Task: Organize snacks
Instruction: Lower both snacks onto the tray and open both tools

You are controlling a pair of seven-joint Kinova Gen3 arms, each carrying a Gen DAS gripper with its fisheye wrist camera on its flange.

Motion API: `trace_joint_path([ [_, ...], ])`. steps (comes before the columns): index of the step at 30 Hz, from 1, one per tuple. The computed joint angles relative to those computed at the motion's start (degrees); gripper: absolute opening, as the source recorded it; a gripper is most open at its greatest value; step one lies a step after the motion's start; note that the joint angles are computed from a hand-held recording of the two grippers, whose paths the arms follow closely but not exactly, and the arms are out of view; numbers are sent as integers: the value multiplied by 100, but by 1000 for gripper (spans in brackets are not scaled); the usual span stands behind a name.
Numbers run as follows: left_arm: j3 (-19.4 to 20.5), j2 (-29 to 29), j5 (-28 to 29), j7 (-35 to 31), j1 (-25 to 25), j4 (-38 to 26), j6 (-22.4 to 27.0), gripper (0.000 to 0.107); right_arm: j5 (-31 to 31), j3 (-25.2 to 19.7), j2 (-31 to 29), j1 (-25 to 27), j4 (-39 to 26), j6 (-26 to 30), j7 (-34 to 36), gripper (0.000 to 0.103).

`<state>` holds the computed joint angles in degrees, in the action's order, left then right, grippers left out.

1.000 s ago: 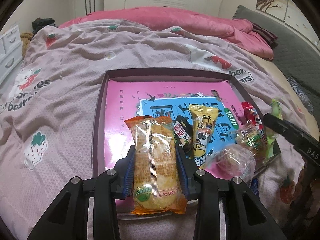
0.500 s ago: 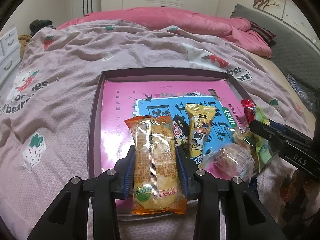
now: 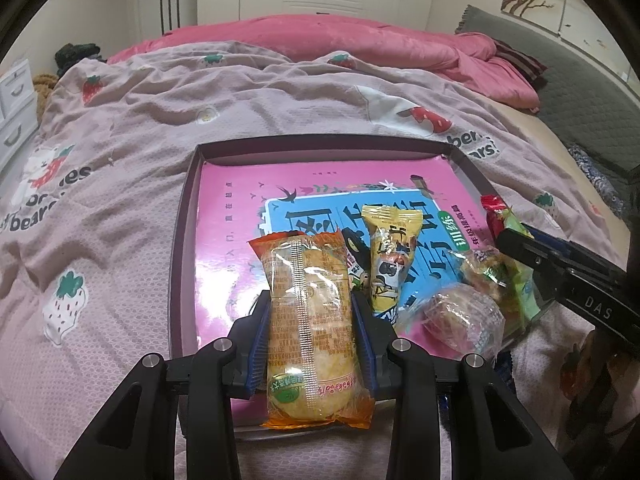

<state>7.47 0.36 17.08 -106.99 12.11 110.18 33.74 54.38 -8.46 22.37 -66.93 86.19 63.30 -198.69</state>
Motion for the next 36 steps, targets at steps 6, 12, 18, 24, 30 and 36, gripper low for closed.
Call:
trace_joint_path([
  [6,-8,10,5,16,-9,-22,49,39,-9,-4,-12,10,10,2,-6,44],
  [12,-12,12,-6,59,-17,-46,92,39,89,-22,-61,-13,56,26,-92,44],
  [18,-10,7,-60,139,-17,-51,106,39,82,-44,-93,-1,71,65,-160,45],
  [24,-2,-14,-150,230,0,-39,68,39,75,-79,-115,18,94,103,-187,46],
  [30,-48,-23,-162,260,-47,-43,37,39,54,-106,-164,19,144,117,-241,46],
  [36,-55,-5,-114,226,-84,-59,62,39,95,-139,-204,18,190,121,-290,47],
])
